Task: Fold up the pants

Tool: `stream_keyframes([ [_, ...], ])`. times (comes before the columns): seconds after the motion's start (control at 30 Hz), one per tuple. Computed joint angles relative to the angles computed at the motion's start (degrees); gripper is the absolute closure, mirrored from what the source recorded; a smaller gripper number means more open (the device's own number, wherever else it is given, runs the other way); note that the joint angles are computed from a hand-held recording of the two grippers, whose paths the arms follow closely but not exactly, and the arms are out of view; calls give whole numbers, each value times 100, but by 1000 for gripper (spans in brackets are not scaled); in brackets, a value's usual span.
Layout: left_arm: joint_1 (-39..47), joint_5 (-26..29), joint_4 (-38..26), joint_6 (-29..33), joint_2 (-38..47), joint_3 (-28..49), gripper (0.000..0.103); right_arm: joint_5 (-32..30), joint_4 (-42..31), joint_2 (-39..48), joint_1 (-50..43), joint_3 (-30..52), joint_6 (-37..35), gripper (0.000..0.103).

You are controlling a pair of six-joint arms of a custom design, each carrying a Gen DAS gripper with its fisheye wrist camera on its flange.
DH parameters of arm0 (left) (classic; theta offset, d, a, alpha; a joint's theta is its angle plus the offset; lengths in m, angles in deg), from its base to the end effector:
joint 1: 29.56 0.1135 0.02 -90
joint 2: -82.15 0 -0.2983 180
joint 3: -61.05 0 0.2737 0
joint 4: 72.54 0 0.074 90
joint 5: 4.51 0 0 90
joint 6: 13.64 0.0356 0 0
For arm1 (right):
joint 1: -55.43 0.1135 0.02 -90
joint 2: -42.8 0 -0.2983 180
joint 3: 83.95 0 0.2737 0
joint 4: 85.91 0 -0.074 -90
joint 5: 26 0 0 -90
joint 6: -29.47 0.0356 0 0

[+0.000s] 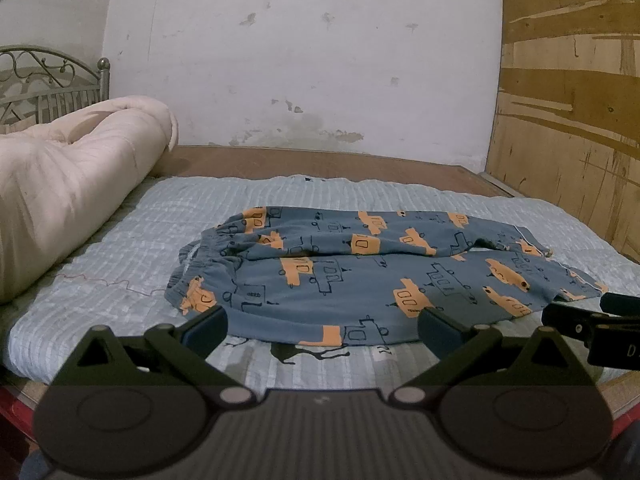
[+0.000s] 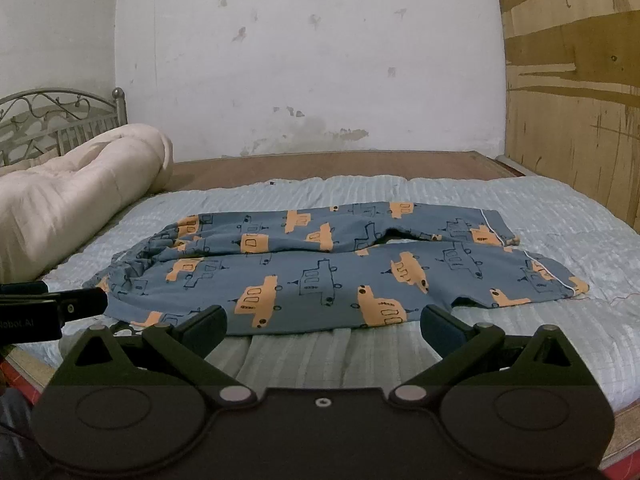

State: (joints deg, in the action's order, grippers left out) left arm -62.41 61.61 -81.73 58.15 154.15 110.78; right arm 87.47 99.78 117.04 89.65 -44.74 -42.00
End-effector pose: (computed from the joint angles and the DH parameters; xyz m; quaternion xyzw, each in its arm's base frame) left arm 0.2363 -0.1354 0.2379 0.0084 0.8594 -0.0433 0.5094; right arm 0.2197 0.1323 0.1912 -0.0136 0.8512 0.0624 0.5209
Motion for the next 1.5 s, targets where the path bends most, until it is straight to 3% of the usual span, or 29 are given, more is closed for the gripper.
stream_keyframes([
  [1.5,-73,-37,-130,-87,-60,29,0,-65,-136,-16,69,29,113,1],
])
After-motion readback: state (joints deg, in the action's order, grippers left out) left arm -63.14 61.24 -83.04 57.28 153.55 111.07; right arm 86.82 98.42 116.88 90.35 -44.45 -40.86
